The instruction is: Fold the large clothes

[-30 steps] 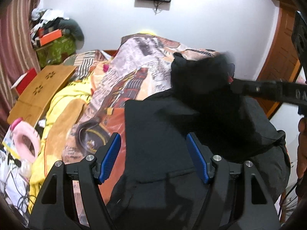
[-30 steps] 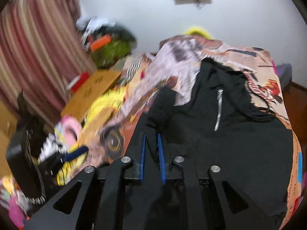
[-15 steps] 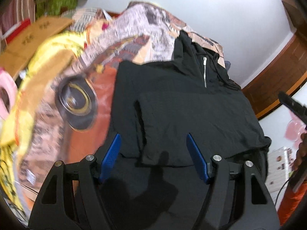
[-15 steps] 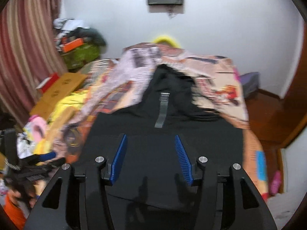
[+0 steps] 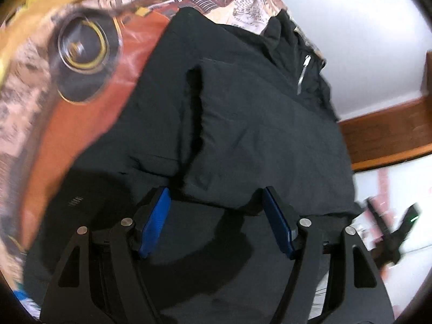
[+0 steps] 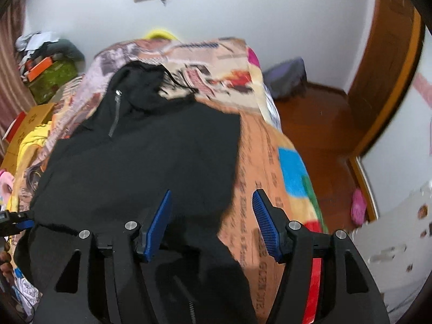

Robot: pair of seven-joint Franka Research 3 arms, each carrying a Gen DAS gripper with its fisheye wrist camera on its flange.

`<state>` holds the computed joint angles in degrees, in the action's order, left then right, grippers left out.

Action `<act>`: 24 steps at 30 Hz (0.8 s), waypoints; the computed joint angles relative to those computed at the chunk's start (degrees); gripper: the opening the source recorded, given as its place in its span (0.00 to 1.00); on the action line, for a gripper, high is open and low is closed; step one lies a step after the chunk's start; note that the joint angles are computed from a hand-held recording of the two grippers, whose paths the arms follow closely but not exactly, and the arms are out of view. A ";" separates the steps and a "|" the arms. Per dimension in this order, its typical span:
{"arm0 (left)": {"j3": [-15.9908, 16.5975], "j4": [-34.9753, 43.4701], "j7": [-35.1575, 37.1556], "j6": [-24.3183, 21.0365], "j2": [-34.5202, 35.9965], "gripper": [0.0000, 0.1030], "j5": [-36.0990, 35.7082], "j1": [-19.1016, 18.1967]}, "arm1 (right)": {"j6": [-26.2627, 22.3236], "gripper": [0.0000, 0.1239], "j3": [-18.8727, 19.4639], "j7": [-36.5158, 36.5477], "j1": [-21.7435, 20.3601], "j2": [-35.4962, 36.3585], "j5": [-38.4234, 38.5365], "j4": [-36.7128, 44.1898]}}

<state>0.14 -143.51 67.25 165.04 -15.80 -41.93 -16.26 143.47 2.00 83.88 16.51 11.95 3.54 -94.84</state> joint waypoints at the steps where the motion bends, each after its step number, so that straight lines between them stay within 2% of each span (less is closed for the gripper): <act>1: 0.31 0.20 0.64 1.08 0.36 0.61 -1.75 -0.69 | -0.20 0.46 0.01 -0.10 -0.16 -0.06 0.41 -0.35; 3: -2.40 0.68 -5.25 0.36 0.71 0.45 4.93 2.85 | -0.29 0.46 0.01 -0.38 -0.42 -0.27 0.99 -0.75; 4: -3.31 1.02 -7.66 0.01 0.90 0.43 8.28 4.20 | -0.21 0.46 0.09 -0.98 -0.72 -0.48 1.71 -0.99; 5: -4.42 1.42 -10.26 -0.42 0.97 0.38 12.37 5.70 | -0.08 0.46 0.19 -1.81 -1.09 -0.55 2.60 -1.09; 6: -6.16 2.02 -14.06 -1.44 1.01 0.27 18.27 8.03 | 0.19 0.46 0.26 -2.45 -1.37 -0.51 3.40 -1.09; 8: -8.79 3.75 -19.95 -3.89 0.96 0.23 29.44 11.60 | 0.74 0.46 0.34 -3.06 -1.62 -0.60 4.47 -1.06; 11: -12.49 7.88 -26.83 -7.60 0.51 0.19 45.66 16.02 | 1.50 0.46 0.27 -3.36 -1.71 -0.19 5.05 -0.42; 13: -13.94 10.93 -30.10 -9.50 0.08 0.18 54.36 17.92 | 1.90 0.46 0.27 -3.42 -1.72 0.14 5.43 0.26; 15: -14.02 13.57 -31.99 -9.43 -0.29 0.17 60.14 18.67 | 2.24 0.46 0.27 -3.27 -1.64 0.51 5.63 1.01; 20: -11.93 18.50 -32.67 -7.79 -0.30 0.17 67.80 18.40 | 1.94 0.46 0.63 -3.46 -1.19 1.57 6.14 2.55; 24: -12.18 20.02 -34.34 -9.99 0.44 0.17 73.50 18.97 | -0.36 0.46 0.96 -4.53 -0.69 2.54 6.25 3.15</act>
<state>-12.04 -123.50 32.91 155.05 -15.37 31.57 2.71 143.11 2.96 79.35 15.83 14.49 9.79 -91.70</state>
